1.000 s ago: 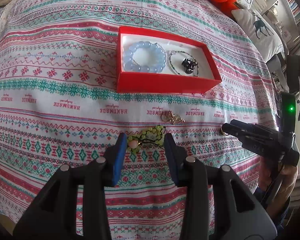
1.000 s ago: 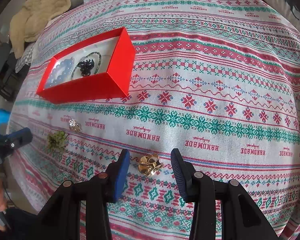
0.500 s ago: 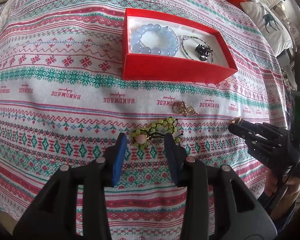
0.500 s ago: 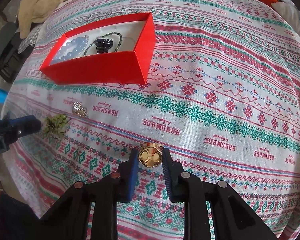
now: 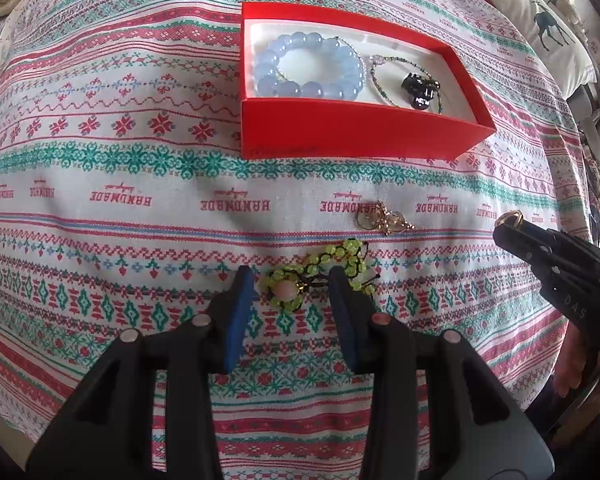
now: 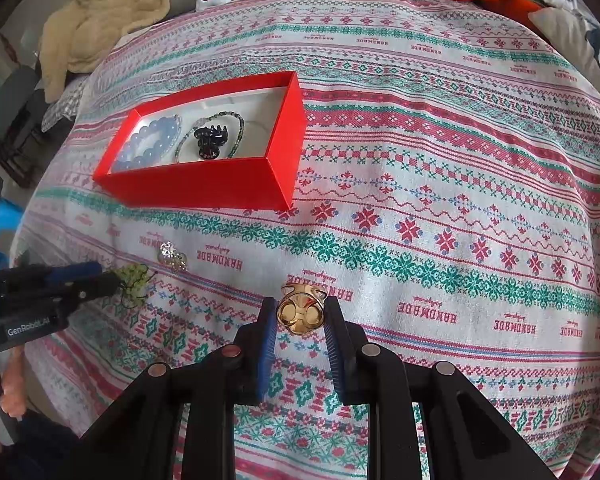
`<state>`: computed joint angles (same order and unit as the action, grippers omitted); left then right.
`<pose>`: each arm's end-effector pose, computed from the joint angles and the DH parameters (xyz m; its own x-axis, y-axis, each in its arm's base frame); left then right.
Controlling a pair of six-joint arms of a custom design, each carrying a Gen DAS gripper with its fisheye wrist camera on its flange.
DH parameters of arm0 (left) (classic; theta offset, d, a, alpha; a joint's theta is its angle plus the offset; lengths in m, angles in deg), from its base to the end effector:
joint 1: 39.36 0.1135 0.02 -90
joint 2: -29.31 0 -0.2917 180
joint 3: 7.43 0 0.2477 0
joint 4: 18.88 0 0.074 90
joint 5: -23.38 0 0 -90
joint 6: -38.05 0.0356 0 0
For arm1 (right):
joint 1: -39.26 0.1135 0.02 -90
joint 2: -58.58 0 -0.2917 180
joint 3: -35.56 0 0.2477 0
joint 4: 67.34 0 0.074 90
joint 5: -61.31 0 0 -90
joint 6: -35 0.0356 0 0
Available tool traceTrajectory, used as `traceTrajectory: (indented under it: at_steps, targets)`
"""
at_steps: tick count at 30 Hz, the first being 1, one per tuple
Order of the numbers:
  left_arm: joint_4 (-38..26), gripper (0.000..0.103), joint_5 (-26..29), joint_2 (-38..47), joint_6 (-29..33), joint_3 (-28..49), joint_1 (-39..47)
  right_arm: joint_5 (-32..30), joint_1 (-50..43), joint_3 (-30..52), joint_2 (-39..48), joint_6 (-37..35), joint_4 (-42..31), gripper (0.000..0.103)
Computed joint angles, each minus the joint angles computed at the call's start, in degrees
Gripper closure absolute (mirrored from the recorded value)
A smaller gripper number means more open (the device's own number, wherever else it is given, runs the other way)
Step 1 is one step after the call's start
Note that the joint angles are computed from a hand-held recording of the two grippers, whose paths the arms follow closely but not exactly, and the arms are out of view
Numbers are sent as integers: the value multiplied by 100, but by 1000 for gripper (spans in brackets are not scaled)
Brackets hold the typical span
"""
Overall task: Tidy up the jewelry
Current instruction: 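Grasp the green beaded brooch with the left tool while the right grasps the gold ring, then carry the green brooch and gold ring over the red box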
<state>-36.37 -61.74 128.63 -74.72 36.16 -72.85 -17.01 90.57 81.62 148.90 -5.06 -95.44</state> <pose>0.1971 -0.1340 0.0918 -0.9570 0.1708 -0.2347 0.2168 0.9582 -0.1868 0.1507 0.1766 0.1286 -0.9391 0.0265 -0.3427 -0.0113 0.9941 0.1078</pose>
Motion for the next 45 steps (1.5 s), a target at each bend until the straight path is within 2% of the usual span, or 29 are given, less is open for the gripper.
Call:
traceTrajectory:
  at_steps: [4, 6, 7, 8, 17, 22, 25, 34, 45]
  targets:
    - [105, 64, -85, 248, -134, 81, -107, 7, 27, -4, 39, 33, 44, 79]
    - [120, 83, -162, 239, -171, 100, -174, -8, -33, -38, 24, -17, 84, 79]
    - [84, 88, -194, 240, -173, 120, -190, -7, -37, -73, -3, -17, 95, 79]
    - [86, 90, -195, 216, -174, 109, -183, -5, -39, -76, -26, -14, 78, 79]
    - [-62, 90, 90, -702, -55, -216, 84, 38, -17, -114, -158, 32, 33, 79]
    - [-243, 90, 332, -1302, 236, -410, 377, 51, -18, -115, -172, 36, 15, 79]
    - [-364, 90, 242, -1677, 365, -464, 433, 63, -22, -119, -190, 33, 16, 79]
    - [-700, 90, 1244, -2974, 698, -516, 1330, 102, -86, -170, -361, -20, 54, 80]
    - [-351, 90, 1804, -3097, 533, -517, 1825, 216, 33, -194, -584, -61, 372, 80]
